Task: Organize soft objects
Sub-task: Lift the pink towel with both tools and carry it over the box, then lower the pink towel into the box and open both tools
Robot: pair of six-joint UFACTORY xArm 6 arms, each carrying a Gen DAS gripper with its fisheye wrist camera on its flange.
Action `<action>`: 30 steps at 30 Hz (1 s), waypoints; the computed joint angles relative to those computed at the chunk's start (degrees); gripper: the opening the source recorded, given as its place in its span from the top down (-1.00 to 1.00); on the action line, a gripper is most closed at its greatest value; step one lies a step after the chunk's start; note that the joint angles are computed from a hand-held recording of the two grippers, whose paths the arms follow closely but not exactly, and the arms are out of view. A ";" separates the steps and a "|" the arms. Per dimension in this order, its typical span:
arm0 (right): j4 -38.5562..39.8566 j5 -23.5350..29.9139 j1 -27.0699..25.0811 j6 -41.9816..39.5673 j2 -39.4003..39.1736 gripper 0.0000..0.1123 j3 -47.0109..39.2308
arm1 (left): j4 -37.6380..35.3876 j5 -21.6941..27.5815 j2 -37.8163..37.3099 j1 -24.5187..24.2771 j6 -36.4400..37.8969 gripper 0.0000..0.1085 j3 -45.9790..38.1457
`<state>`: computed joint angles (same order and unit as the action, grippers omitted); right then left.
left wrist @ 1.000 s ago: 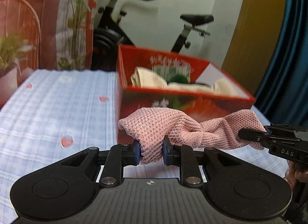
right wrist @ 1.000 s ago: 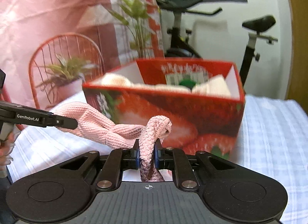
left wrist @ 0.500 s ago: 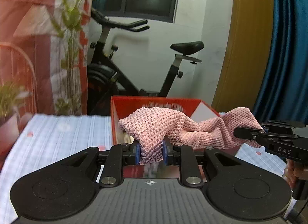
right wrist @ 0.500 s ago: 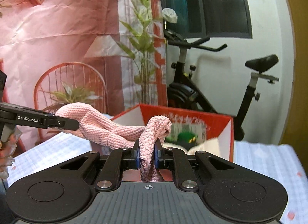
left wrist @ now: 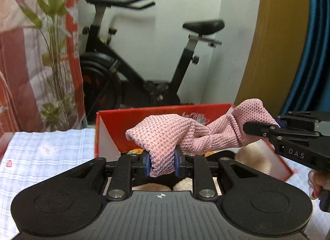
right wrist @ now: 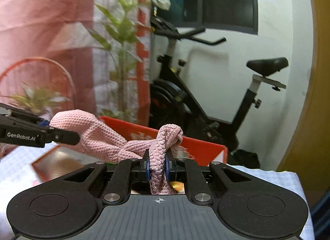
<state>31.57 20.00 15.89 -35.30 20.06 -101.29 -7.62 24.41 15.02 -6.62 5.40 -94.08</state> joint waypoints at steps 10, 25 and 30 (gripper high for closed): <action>-16.97 9.54 -0.32 13.02 12.39 0.79 -14.35 | 0.44 10.49 9.32 1.05 -0.71 0.57 -11.80; -14.53 8.99 -0.47 10.60 10.62 0.36 -12.06 | 1.03 6.30 5.02 0.42 0.57 -0.56 -6.90; -11.97 4.63 -0.43 8.83 5.70 -0.31 -5.51 | 2.39 4.10 0.48 -0.30 1.02 -0.83 -1.74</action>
